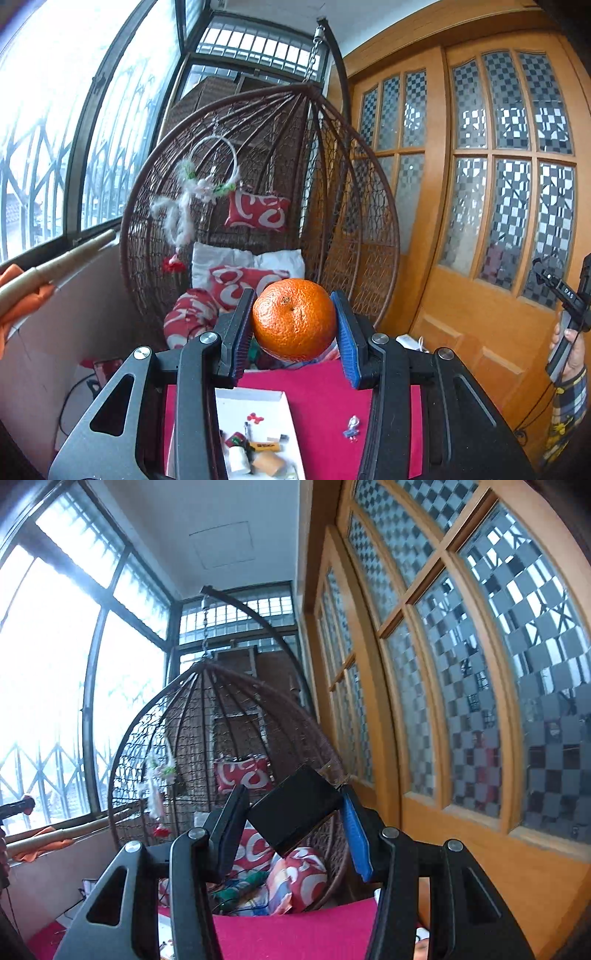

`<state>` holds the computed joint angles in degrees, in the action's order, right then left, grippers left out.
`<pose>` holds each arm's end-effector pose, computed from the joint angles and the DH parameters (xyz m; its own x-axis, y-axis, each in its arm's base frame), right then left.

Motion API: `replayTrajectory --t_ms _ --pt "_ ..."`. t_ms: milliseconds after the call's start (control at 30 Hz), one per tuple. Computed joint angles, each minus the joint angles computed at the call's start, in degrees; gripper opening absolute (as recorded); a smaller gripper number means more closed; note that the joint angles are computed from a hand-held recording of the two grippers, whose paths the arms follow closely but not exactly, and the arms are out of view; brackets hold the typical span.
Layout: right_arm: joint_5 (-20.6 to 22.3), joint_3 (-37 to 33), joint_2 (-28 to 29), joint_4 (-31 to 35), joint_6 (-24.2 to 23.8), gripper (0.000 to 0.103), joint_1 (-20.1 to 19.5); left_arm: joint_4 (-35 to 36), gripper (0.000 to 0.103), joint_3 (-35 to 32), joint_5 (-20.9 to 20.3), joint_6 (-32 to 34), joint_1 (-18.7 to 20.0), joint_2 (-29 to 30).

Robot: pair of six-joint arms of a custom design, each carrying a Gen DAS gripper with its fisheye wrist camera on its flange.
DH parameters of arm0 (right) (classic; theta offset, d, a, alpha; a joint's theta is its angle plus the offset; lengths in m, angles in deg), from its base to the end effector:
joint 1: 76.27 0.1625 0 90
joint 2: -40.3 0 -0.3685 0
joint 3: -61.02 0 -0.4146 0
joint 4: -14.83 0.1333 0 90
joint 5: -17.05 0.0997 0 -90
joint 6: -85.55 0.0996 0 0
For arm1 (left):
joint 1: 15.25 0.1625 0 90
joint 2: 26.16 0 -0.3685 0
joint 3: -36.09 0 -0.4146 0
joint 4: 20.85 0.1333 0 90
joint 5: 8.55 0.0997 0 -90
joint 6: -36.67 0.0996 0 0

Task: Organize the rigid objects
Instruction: 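Carry the orange and black charger into the white tray and open both tools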

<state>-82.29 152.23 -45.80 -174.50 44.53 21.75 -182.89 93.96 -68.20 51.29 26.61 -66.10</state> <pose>0.1898 -0.5072 0.5999 -0.7610 0.0649 0.6455 -0.6484 -0.0401 -0.7603 -0.4771 -0.6740 0.3018 -0.7420 0.4563 -0.4911 0.6448 0.2853 -0.7091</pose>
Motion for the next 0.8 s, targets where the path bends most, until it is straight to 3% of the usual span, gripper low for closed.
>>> replayTrajectory --t_ms 133,300,400,600,800 --pt "10.6 0.9 5.2 6.0 3.2 0.05 -2.5 -2.4 0.04 4.7 6.9 -2.0 2.9 2.9" --pt "13.6 -6.7 17.4 11.4 4.9 0.05 -2.7 2.8 0.04 -1.9 8.9 -8.6 7.2 12.0" --pt "12.3 -11.7 24.3 14.5 6.3 0.05 -2.9 9.7 0.04 -9.9 9.9 -11.7 9.2 17.9" --pt "3.9 -22.4 36.9 23.1 8.7 0.05 -3.4 22.5 0.04 -29.1 11.0 -12.9 11.5 29.4" --pt "-0.7 -26.2 43.6 27.0 8.7 0.05 -4.3 30.7 0.041 -41.6 12.2 -16.9 13.8 36.6"
